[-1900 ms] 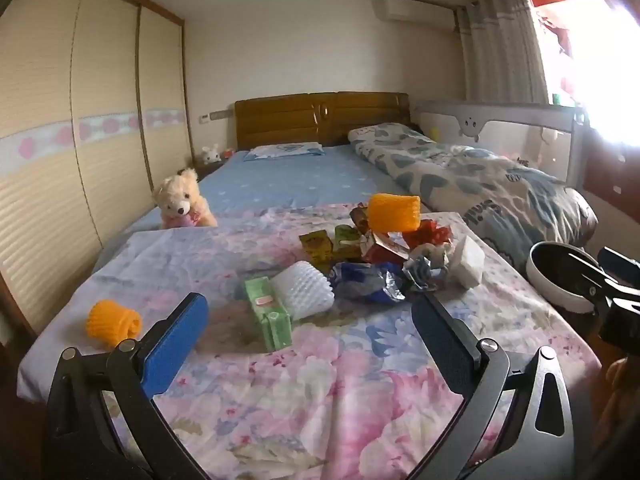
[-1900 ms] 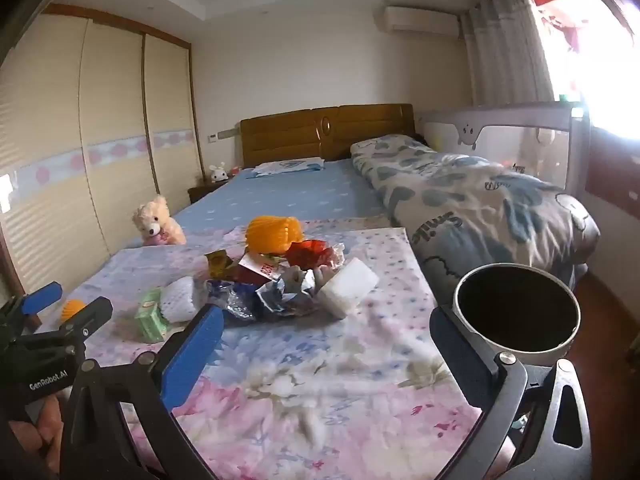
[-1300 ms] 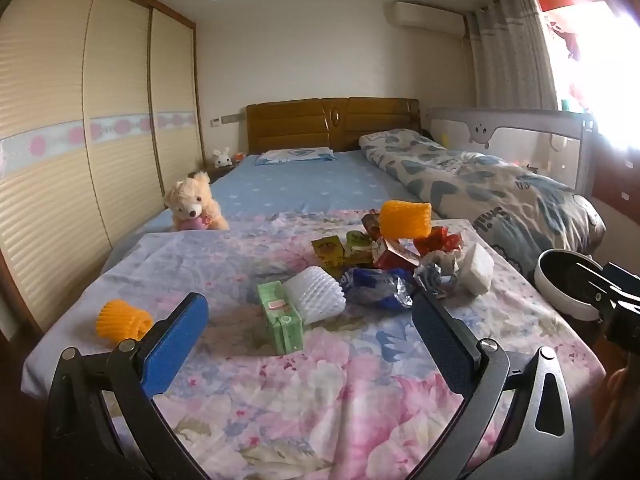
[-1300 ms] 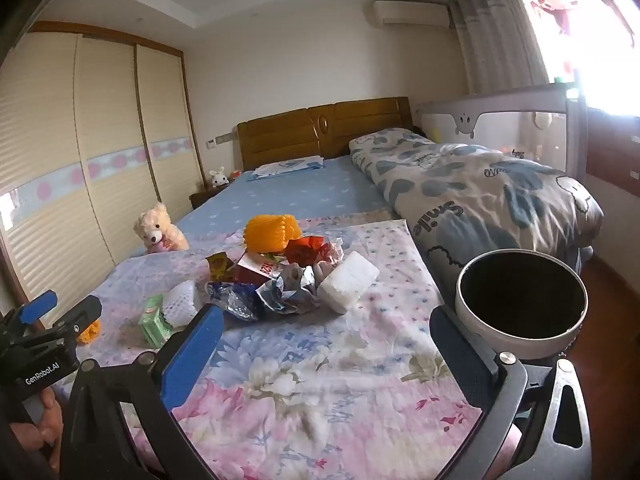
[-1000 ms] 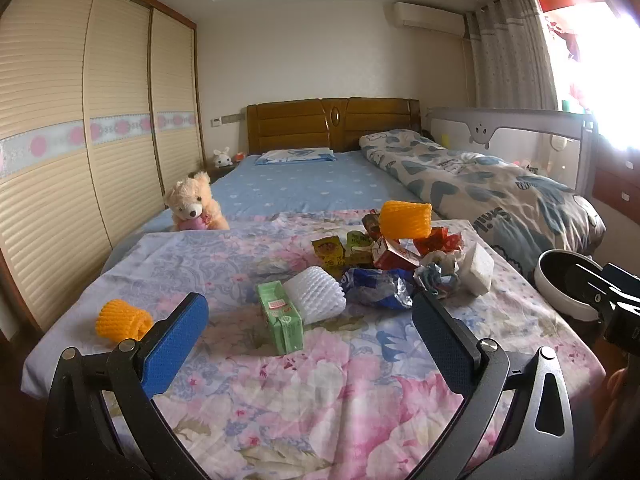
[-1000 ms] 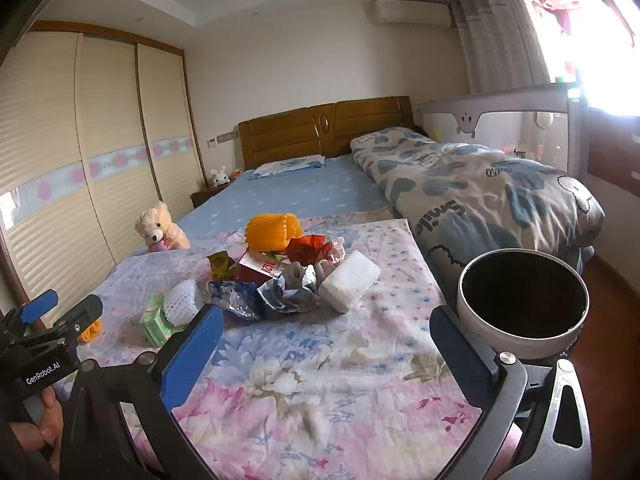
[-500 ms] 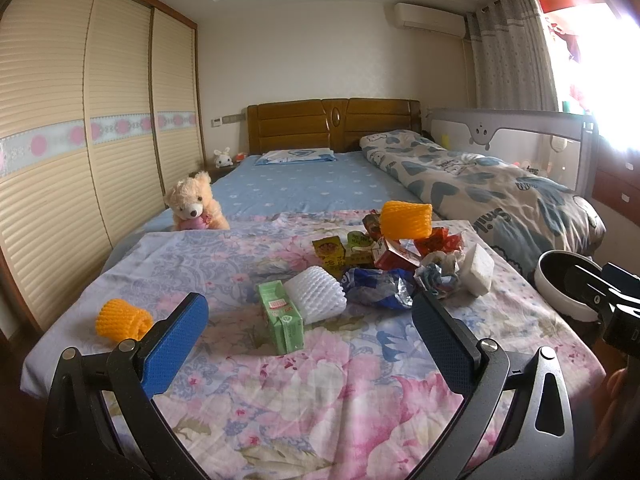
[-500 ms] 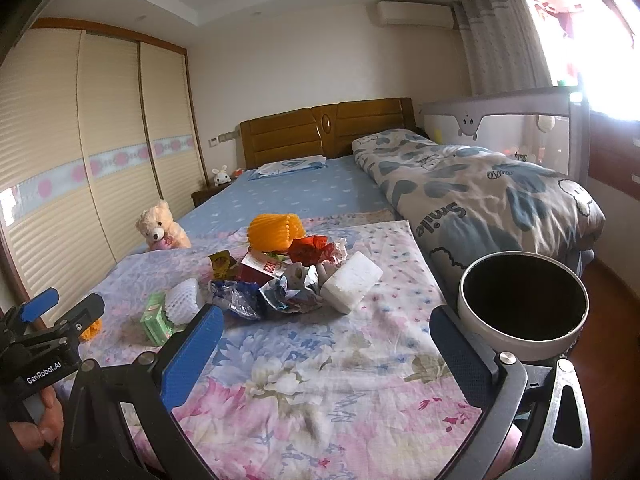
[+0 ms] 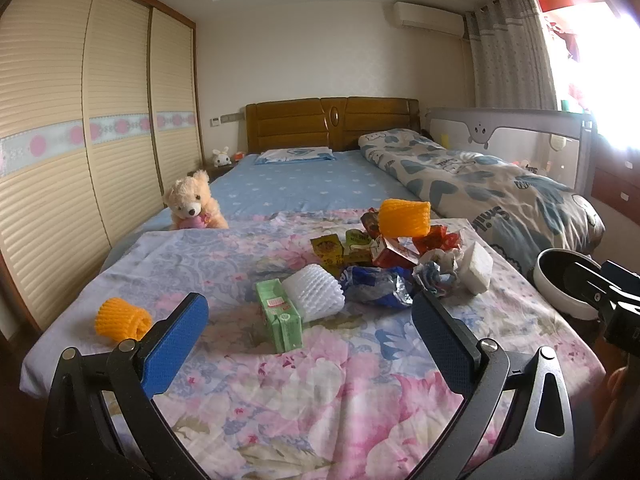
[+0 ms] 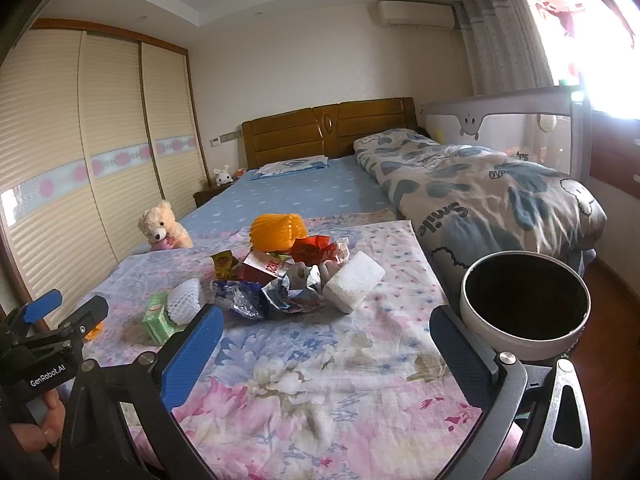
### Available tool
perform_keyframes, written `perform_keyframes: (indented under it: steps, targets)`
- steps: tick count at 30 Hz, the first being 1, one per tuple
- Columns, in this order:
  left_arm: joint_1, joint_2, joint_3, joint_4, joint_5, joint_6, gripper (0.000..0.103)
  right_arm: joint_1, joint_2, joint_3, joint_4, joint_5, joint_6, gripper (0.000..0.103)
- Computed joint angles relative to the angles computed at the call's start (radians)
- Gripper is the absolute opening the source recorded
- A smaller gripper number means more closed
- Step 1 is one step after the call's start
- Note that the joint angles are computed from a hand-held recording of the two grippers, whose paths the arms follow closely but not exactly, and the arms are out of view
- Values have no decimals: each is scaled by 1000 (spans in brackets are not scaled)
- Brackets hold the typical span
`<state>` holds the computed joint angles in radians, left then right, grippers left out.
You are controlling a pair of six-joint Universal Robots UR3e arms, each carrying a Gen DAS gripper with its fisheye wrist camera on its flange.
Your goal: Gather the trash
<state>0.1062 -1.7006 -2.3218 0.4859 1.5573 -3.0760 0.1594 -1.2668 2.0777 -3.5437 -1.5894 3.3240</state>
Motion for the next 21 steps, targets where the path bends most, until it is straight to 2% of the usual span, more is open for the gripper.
perform_keyframes:
  steps: [21]
  targets:
    - [-2, -5, 2, 3, 2, -2, 103, 11, -3, -6, 10, 4, -10, 103]
